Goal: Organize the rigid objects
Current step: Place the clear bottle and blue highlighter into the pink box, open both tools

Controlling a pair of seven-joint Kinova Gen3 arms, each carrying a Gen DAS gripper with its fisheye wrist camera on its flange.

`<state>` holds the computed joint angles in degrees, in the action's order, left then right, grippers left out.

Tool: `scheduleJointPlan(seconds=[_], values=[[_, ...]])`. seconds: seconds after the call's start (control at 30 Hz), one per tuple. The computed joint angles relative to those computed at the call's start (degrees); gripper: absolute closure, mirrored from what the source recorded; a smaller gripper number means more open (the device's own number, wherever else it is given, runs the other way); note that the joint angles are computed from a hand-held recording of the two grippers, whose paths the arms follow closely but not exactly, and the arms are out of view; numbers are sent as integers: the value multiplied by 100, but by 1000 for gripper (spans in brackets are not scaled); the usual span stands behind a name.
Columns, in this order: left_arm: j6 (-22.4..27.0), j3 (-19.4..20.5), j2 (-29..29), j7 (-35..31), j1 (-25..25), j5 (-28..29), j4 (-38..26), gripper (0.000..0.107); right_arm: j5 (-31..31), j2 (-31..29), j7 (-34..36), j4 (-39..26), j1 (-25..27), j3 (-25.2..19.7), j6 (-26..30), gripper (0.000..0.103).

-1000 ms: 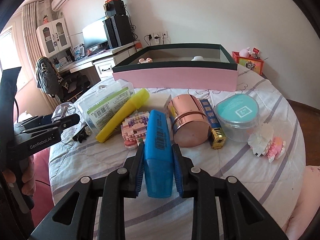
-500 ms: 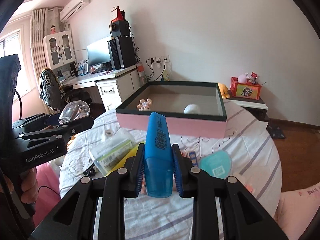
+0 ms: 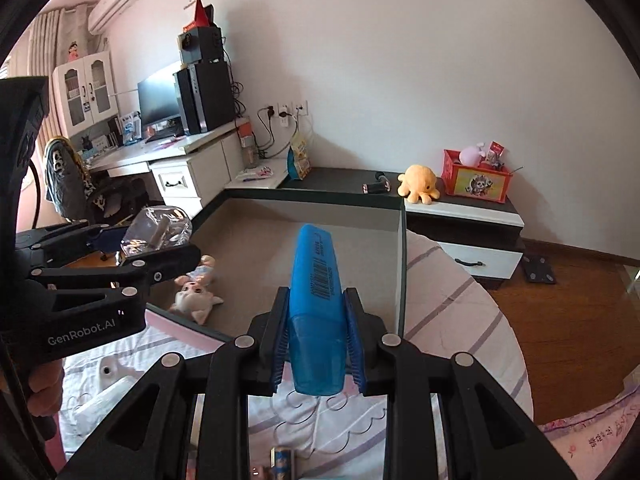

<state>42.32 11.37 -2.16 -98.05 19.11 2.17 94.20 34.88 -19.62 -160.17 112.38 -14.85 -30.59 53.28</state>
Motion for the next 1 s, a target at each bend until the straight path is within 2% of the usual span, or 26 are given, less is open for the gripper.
scheduleJointPlan(seconds=[0.1, 0.2, 0.27, 0.33, 0.37, 0.4, 0.43, 0.47, 0.5, 0.57, 0.67, 0.73, 0.77, 0.9, 1.0], values=[[273, 86, 499, 296, 112, -378, -350, 55, -165, 239, 233, 84, -35, 396, -239, 76], [416, 55, 823, 754, 333, -834, -535, 55, -188, 398, 300, 167, -62, 611, -418, 76], [650, 8, 984, 914, 419, -912, -682, 54, -225, 466, 296, 207, -90, 705, -474, 76], [633, -80, 1008, 943, 443, -882, -690, 53, -260, 453, 247, 261, -125, 754, -509, 76], [485, -70, 909, 946, 396, -841, -578, 49, -231, 407, 155, 280, -117, 722, -501, 74], [252, 38, 751, 896, 242, -769, -390, 45, -158, 348, -4, 293, -88, 629, -451, 62], [19, 245, 541, 815, -18, -698, -158, 32, -145, 267, -89, 290, -21, 521, -424, 54], [-214, 346, 327, 697, -198, -627, 50, 20, -210, 150, -82, 273, 153, 337, -421, 41], [-447, 340, 61, 514, -279, -492, 276, 16, -270, 9, -68, 250, 410, 72, -422, 30], [-913, 79, -470, 414, -125, -431, 737, 6, -238, -238, -206, 136, 779, -459, -220, 20], [-1236, -479, -1266, 741, 418, -713, 1289, 5, -188, -662, -419, -126, 1200, -1256, 257, 17], [-1245, -562, -1796, 676, 306, -515, 1544, 5, -145, -885, -455, -382, 1475, -1787, 723, 9], [-1188, -506, -2051, 522, 91, -282, 1647, 5, -107, -1037, -516, -495, 1569, -2052, 956, 0], [-985, -780, -3076, 167, -105, 292, 2079, 5, 254, -1275, -1025, -950, 1535, -2961, 1878, 0], [-672, -983, -3748, 135, -128, 481, 2277, 5, 119, -1531, -973, -1349, 1953, -3556, 2360, 0]])
